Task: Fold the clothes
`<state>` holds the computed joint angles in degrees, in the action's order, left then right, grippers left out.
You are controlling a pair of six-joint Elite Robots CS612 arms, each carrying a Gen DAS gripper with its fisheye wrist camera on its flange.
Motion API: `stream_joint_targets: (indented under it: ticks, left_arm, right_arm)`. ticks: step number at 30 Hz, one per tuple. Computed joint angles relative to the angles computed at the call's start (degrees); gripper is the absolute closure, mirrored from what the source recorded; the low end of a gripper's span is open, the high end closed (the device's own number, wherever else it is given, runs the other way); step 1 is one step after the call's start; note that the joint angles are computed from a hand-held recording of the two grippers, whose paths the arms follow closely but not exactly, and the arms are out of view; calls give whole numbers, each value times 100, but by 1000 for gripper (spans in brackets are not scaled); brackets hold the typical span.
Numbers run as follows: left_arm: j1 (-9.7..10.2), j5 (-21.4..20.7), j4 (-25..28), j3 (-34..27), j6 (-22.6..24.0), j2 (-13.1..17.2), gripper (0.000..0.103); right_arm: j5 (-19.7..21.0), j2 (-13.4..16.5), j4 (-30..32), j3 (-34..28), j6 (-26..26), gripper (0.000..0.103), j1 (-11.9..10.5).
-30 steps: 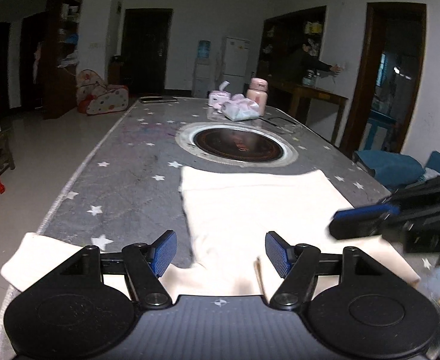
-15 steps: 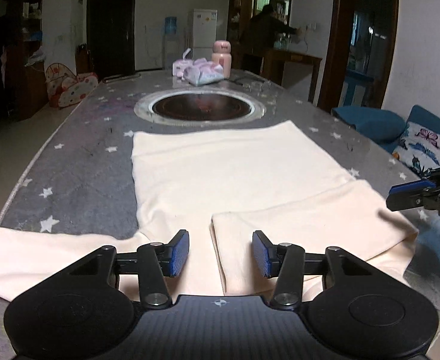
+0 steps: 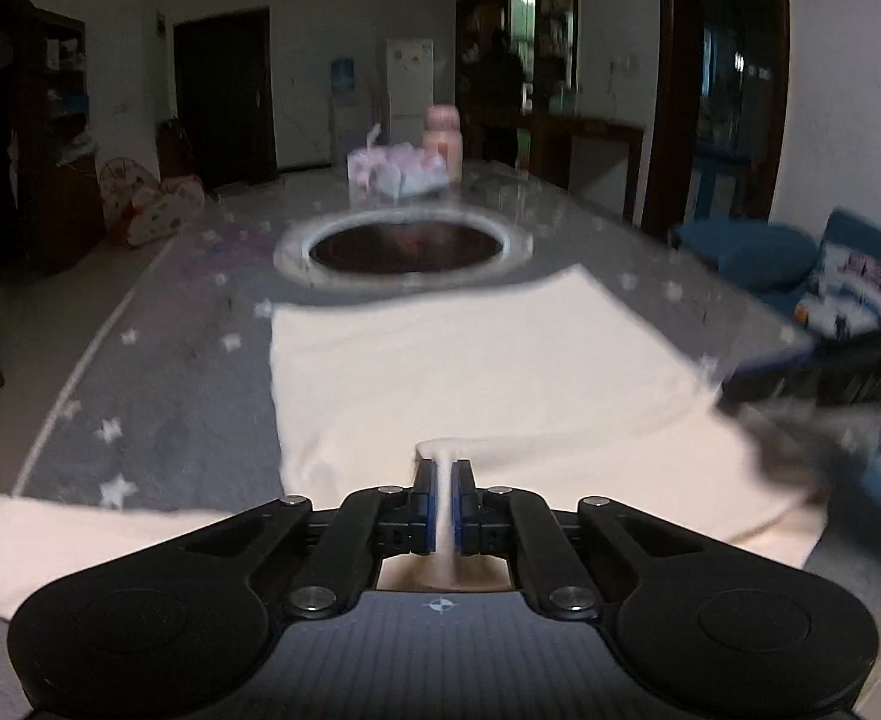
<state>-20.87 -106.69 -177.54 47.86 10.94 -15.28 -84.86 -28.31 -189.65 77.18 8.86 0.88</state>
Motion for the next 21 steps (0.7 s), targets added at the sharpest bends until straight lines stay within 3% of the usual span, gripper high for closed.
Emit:
stream_joint_targets:
  ticks: [4, 9, 13, 21]
  left_arm:
    - [27, -176, -287, 27, 21, -38, 98]
    - [6, 92, 260, -135, 38, 52, 98]
    - [24, 135, 355, -98, -18, 53, 98]
    - [15, 226, 437, -96, -17, 60, 98]
  right_arm:
    - [-38, 39, 8, -42, 65, 76, 1]
    - [-436, 34, 4, -61, 35, 75, 18]
    - [-576, -34, -23, 45, -26, 75, -1]
    - [-447, -30, -119, 88, -653, 75, 87]
